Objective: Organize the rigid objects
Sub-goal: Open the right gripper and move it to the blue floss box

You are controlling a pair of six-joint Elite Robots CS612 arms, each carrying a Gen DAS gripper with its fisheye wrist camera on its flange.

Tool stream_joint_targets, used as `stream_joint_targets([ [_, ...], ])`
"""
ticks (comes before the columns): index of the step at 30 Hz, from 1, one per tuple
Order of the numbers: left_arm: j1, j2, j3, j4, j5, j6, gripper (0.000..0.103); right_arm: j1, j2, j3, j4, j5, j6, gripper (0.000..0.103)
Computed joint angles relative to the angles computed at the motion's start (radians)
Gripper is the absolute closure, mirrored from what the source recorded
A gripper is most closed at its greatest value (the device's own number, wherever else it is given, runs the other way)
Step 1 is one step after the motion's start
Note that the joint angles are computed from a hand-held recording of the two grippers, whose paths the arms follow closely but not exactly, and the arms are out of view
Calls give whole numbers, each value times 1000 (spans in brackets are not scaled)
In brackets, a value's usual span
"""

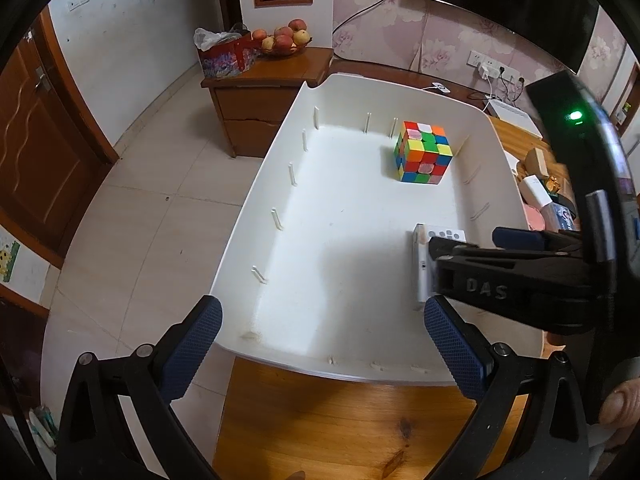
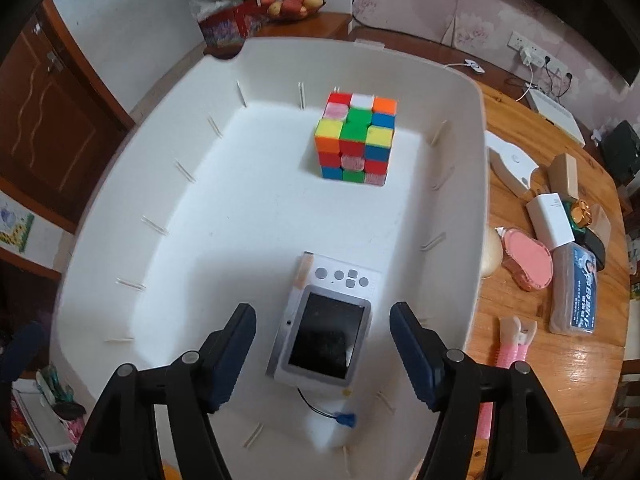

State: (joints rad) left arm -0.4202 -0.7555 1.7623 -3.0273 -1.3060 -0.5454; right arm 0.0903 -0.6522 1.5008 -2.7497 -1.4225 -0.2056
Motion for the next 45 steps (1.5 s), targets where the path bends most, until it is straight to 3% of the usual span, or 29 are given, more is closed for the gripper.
stream_joint_targets([
  [10, -19, -31, 18, -48, -6, 34, 2, -42, -77, 131, -248, 16, -20, 33],
  [17, -59, -49, 6, -65, 19, 87, 2, -109, -131, 219, -388, 5, -26, 33],
  [23, -105, -54, -29, -52, 37, 159, 2, -172, -144, 255, -478, -48, -8, 30],
  [34, -178, 11, -151, 19, 34, 243, 2, -268, -122, 208, -444, -19, 66, 30],
  [39, -196, 72, -220, 99, 15, 215, 2, -280, -81, 139, -366, 19, 84, 30],
  [45, -206, 148, -277, 124, 22, 146, 2, -283, -21, 46, -202, 99, 83, 30],
])
